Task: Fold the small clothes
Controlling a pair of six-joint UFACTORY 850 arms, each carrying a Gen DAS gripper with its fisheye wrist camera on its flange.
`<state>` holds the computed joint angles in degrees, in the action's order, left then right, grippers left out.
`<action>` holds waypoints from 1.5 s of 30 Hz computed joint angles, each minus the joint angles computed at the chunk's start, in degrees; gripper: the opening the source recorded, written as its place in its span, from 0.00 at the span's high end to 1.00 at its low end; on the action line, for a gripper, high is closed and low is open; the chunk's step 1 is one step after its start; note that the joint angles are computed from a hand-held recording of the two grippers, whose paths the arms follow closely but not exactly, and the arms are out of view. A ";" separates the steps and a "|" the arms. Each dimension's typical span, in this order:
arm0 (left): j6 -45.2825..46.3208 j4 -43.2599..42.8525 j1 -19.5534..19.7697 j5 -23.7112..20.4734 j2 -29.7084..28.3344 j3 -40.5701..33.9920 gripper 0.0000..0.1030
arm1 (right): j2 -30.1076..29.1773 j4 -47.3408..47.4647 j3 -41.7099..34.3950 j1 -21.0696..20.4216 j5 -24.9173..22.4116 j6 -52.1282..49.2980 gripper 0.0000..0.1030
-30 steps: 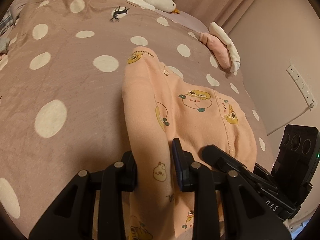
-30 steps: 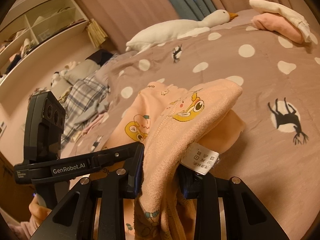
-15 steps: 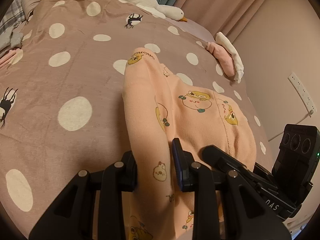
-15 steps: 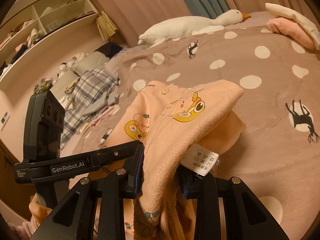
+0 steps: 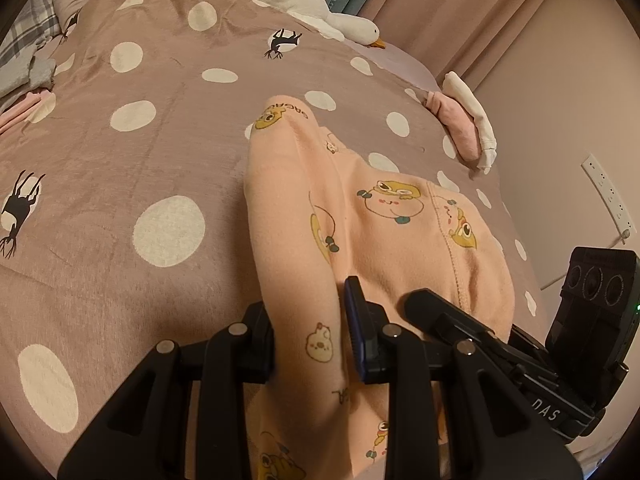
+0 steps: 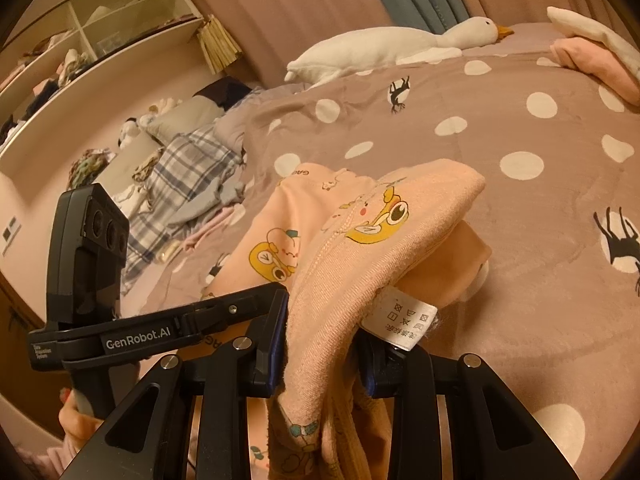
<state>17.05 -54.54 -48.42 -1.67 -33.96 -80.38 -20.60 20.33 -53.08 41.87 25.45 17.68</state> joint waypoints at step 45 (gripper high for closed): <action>-29.11 31.81 2.68 -5.65 -9.28 -12.87 0.74 | -3.55 -3.46 -4.66 -3.95 -2.61 0.59 0.69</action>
